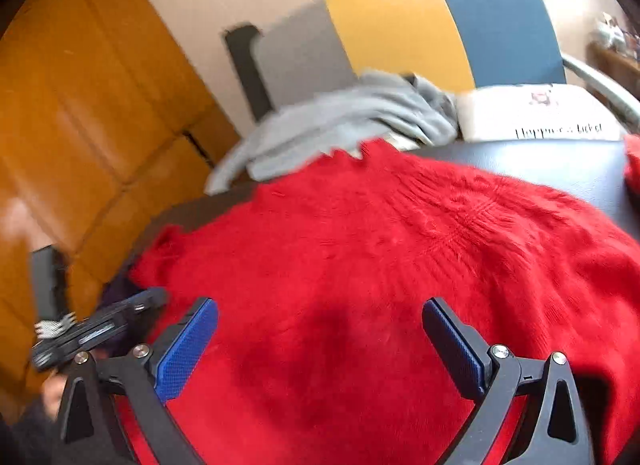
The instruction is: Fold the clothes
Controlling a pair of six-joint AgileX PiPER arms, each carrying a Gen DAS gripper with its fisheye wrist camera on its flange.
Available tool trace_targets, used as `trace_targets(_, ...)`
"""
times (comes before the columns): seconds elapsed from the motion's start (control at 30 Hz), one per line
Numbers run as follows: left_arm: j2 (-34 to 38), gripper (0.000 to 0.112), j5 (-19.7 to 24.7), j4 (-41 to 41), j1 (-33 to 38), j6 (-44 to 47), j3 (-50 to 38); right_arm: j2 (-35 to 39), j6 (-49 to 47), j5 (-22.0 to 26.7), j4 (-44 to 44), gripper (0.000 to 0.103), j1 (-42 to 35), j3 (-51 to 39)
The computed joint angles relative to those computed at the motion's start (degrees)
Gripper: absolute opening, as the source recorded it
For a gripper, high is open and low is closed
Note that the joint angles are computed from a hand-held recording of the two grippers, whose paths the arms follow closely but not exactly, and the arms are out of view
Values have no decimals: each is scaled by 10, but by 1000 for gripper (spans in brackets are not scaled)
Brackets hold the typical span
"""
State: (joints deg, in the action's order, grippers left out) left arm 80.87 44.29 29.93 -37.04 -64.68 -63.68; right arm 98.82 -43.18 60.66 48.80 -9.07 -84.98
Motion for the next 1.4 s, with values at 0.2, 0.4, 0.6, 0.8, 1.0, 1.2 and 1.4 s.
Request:
trace_targets(0.2,-5,37,-61,40,39,-30,101,86,123,-133,-203,103,82,-57)
trace_targets(0.4,21,38,-48,73,40,-59,85,101,196,-164,-302,103,119,-76)
trace_targets(0.6,29,38,-33,88,31,-68,79,84,98,-94,-183,102,54,-75)
trace_targets(0.8,35,38,-22,99,25,-78,75,-46,-99,1,-22,100,-156,40)
trace_targets(1.0,36,38,-14,102,20,-81,73,-79,-204,31,-93,100,-389,83)
trace_targets(1.2,38,39,-11,99,22,-76,69,-20,-252,63,-123,102,-487,65)
trace_targets(1.4,32,39,-20,94,28,-71,74,-56,-265,8,-160,38,-431,96)
